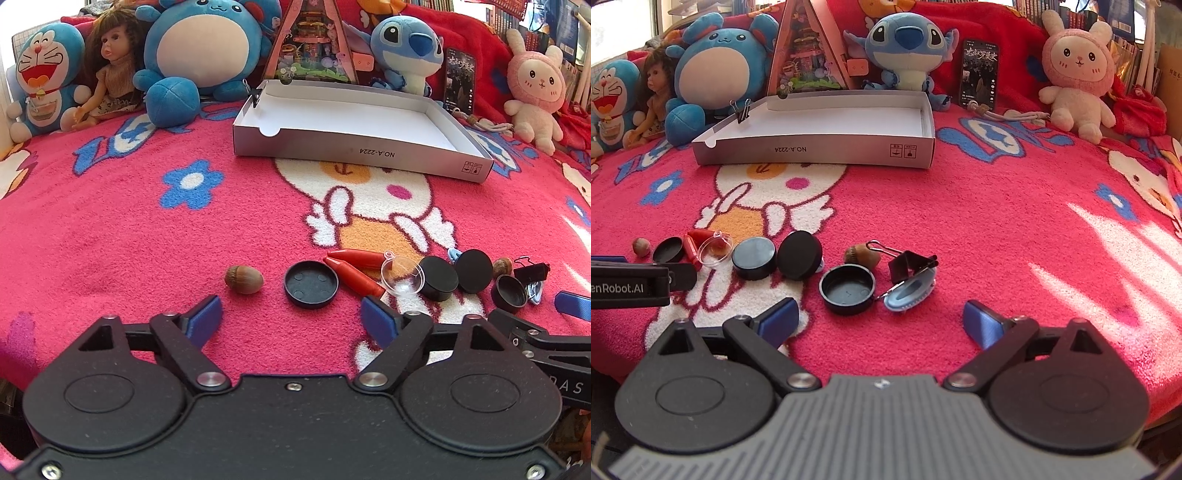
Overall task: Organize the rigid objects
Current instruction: 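Grasp the flat black lid with the left gripper while the right gripper grasps the small black cup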
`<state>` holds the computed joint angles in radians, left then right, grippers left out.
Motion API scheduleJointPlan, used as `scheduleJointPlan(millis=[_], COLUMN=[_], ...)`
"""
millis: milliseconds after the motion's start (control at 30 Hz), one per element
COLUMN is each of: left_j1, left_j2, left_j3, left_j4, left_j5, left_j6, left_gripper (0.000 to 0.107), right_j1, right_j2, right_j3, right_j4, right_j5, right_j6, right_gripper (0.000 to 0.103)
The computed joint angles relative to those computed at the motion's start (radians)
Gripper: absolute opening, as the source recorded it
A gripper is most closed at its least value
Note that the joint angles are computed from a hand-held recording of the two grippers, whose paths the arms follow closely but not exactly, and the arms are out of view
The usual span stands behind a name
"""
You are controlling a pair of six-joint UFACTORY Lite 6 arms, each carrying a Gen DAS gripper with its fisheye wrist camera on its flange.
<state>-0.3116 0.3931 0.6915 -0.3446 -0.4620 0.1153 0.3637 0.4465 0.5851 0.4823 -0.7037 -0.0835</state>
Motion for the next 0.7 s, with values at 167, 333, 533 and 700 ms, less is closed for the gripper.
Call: scheduleJointPlan(millis=[167,333,533,700], left_j1=[-0.014,-0.011,0.022,0.029], left_j2=[-0.04,-0.035,-0.021,0.002], left_j3=[-0.049,-0.054,-0.043,-0.026], left_j4=[0.024,0.078,0.17,0.185], left_j5=[-0.027,-0.041,-0.04,-0.057], left_j6=[0.018,-0.018,-0.088,-0.093], left_gripper=[0.049,0.04,0.036,0.037], right_j1=[0.037,0.072,0.04,0.026], right_j2=[-0.052,-0.075,-0.059,-0.03], right_j3=[-0.074,-0.102,-0.072,-0.043], right_j4=[-0.027,-0.021,-0.091,-0.094], right_j5=[-0.062,-0.107,-0.078,-0.074], right_j6=[0.042,0.032,0.06,0.062], right_gripper=[0.084,0.06,0.043,0.049])
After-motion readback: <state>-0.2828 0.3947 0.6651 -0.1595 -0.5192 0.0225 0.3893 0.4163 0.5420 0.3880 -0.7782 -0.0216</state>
